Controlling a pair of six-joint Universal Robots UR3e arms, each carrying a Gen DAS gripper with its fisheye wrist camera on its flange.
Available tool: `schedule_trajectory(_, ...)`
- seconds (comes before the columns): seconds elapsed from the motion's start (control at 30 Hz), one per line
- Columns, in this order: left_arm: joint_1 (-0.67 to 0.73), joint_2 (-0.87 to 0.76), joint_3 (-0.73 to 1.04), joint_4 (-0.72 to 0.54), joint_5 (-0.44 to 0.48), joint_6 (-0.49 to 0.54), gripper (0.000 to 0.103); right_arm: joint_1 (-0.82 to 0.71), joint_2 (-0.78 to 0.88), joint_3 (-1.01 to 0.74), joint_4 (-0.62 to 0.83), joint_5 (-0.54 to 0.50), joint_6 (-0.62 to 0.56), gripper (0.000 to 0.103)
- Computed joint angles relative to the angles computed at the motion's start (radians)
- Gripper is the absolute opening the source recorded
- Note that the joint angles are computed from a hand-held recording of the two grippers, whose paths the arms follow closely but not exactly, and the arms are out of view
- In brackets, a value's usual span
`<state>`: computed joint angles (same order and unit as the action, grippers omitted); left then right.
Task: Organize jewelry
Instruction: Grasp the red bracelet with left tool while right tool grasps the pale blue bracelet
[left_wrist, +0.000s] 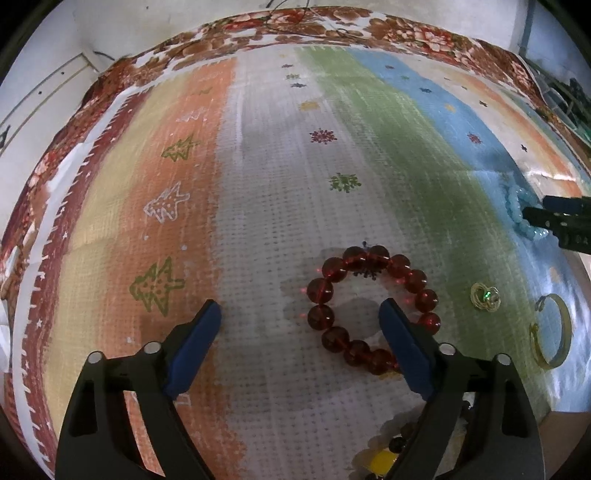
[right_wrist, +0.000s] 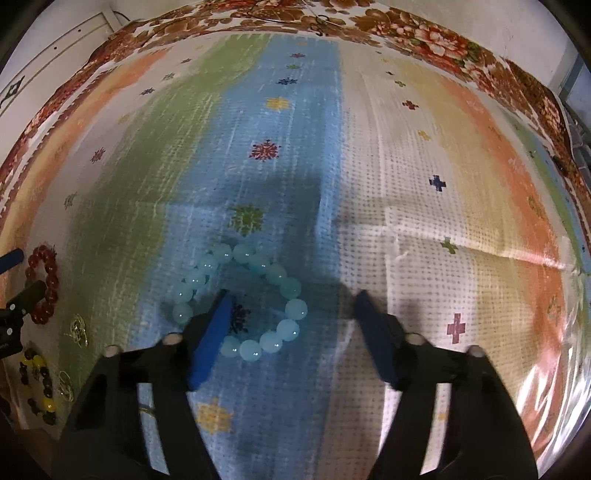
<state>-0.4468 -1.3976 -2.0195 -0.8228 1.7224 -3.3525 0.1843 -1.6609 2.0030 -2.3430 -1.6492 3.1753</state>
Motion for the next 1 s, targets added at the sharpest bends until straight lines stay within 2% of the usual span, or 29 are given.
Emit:
schedule_trajectory(0.17, -0.008, -0.008, 0.006, 0.007, -0.015, 0.02, 0.07, 0.026, 0.011, -0.007, -0.004, -0.006, 0.0, 0.046)
schedule_trajectory(0.3, -0.01, -0.01, 0.001, 0.016, -0.017, 0.016, 0.067, 0.021, 0.014, -0.003, -0.01, 0.009, -0.003, 0.044)
schedule_trajectory(0.33, -0.008, -0.008, -0.002, 0.017, -0.021, 0.017, 0.066, 0.016, 0.011, 0.0, -0.012, 0.017, -0.007, 0.041)
schedule_trajectory(0.37, -0.009, -0.009, 0.0, 0.015, -0.023, 0.019, 0.064, 0.015, 0.009, 0.002, -0.014, 0.021, -0.009, 0.032)
schedule_trajectory(0.4, -0.02, -0.015, 0.007, 0.01, -0.009, 0.019, 0.056, 0.016, 0.007, 0.004, -0.013, 0.02, -0.012, 0.027)
schedule_trajectory(0.43, -0.027, -0.018, 0.012, 0.008, -0.003, 0.016, 0.044, 0.017, 0.005, 0.007, -0.014, 0.023, -0.012, 0.015)
schedule_trajectory(0.57, -0.038, -0.03, 0.013, 0.023, 0.014, -0.005, 0.017, 0.017, 0.003, 0.013, -0.02, 0.036, -0.021, 0.013)
schedule_trajectory(0.6, -0.027, -0.023, 0.005, 0.027, 0.005, -0.011, 0.014, 0.003, -0.008, 0.022, -0.021, 0.055, -0.025, 0.013)
schedule_trajectory(0.73, 0.026, 0.023, -0.005, -0.003, -0.061, -0.017, 0.013, -0.029, -0.055, 0.043, 0.005, 0.094, -0.03, 0.013)
schedule_trajectory(1.0, -0.004, 0.116, 0.038, -0.106, -0.063, -0.056, 0.013, 0.024, -0.15, 0.057, 0.056, 0.069, -0.011, 0.013)
